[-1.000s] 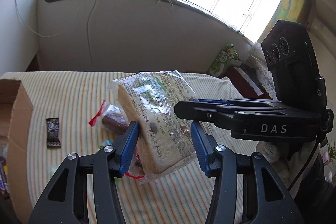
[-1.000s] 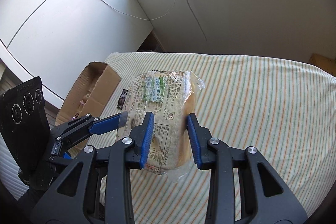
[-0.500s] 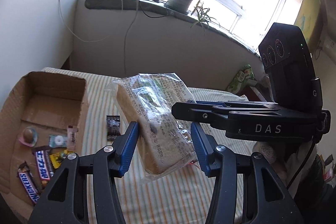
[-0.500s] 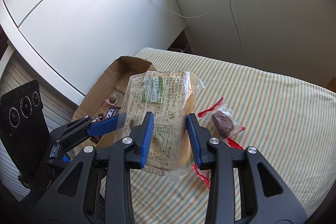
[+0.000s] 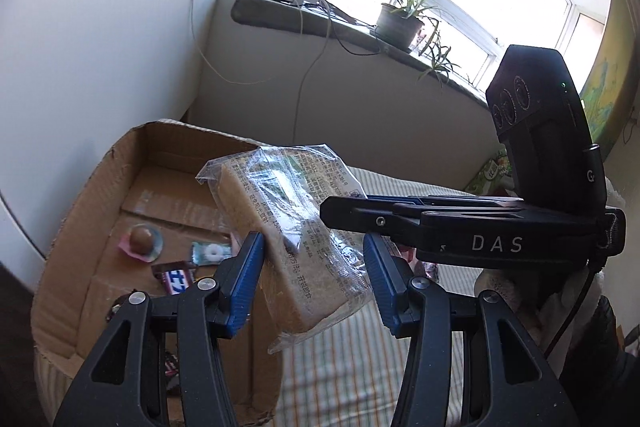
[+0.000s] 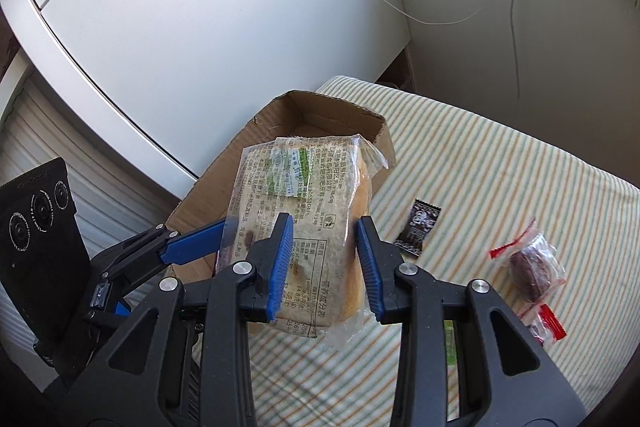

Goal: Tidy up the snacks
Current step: 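Carry the bread loaf into the cardboard box and open the right tool, then grasp the red-sealed candy bag with the right tool while the left tool grasps the green packet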

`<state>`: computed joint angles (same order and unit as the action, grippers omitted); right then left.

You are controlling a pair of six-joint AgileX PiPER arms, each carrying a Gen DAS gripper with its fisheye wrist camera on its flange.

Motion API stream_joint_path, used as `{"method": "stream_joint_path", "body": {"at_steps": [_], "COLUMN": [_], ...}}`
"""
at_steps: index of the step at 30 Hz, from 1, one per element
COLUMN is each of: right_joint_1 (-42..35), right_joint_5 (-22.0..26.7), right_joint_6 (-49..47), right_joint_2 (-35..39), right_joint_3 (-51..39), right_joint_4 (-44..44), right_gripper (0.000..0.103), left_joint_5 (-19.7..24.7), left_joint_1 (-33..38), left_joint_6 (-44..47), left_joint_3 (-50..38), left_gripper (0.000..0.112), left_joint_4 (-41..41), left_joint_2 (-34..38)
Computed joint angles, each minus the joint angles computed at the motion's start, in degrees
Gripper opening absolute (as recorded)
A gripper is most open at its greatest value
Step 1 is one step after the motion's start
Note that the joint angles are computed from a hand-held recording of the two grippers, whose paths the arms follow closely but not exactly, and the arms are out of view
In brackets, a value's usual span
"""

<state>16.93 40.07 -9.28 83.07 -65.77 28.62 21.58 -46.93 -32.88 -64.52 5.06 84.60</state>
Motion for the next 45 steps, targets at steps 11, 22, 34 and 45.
{"method": "stream_joint_path", "body": {"at_steps": [11, 22, 34, 45], "right_joint_1": [7.2, 10.1, 10.1, 4.8], "right_joint_5": [-2.1, -2.3, -4.4, -7.0], "right_joint_6": [2.9, 5.0, 8.9, 8.7], "right_joint_2": [9.8, 13.8, 8.6, -2.4], "right_joint_3": [-7.2, -10.6, -6.8, 4.7], "right_joint_4": [-1.4, -4.8, -10.6, -15.2], "right_gripper": [0.034, 0.034, 0.052, 0.067], "left_joint_5": [-1.0, -0.7, 0.7, 2.6], "left_joint_1": [5.5, 7.5, 4.9, -4.0], "left_joint_6": [2.7, -0.3, -10.0, -24.9], "left_joint_3": [7.0, 9.9, 10.4, 8.9], "left_gripper": [0.049, 0.049, 0.049, 0.049], "left_joint_4": [-2.9, 0.4, 10.2, 23.8], "left_joint_2": [-4.2, -5.8, -7.9, -6.8]}}
